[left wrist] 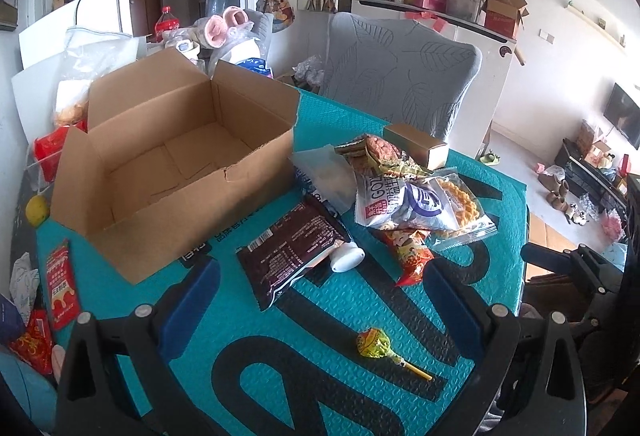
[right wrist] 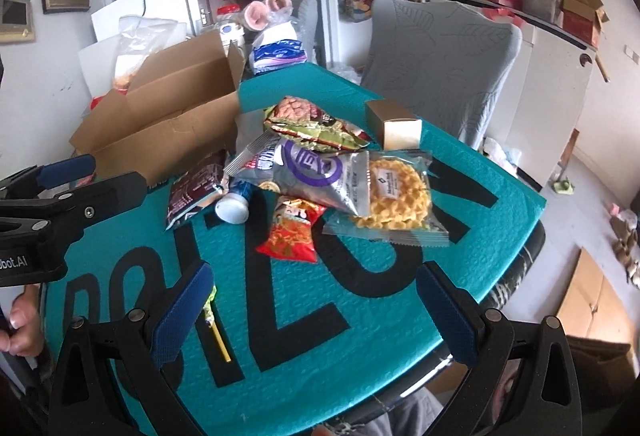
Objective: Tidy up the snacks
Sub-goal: 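Reach the left tool to the brown chocolate bar while the right tool reaches the lollipop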
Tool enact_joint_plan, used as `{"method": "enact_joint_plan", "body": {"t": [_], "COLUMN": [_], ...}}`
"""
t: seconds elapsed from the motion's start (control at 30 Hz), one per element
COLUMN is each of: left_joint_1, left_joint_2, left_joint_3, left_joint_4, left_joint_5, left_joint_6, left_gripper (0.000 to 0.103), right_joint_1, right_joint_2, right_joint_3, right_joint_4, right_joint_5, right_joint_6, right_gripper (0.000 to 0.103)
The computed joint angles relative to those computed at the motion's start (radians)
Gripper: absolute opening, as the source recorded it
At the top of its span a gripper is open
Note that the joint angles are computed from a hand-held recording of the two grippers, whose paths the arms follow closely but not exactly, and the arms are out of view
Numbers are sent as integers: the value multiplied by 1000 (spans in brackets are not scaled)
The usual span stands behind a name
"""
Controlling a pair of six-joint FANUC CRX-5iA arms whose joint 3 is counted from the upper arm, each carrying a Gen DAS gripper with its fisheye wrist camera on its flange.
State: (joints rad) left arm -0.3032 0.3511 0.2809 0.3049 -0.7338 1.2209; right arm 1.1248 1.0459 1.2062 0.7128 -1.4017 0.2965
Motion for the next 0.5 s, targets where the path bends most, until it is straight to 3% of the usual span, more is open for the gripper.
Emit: {"method": "enact_joint_plan", "body": {"t": [0.13,0.5], "left_joint_1": [0,38], "left_joint_2": [12,64], "left_joint_3": [3,38], "left_joint_4": [2,16], "left_joint_5": [-3,-82], "left_joint_6": [-7,27], "left_gripper": [103,103], "right_joint_1": [-12,-46], "right_joint_2": [-59,-43], "right_joint_3": [-118,-102], "right_joint_4": [-55,-236], "right_joint_5": [132,318], "right_joint_6": [36,211], "right_gripper": [102,87]}}
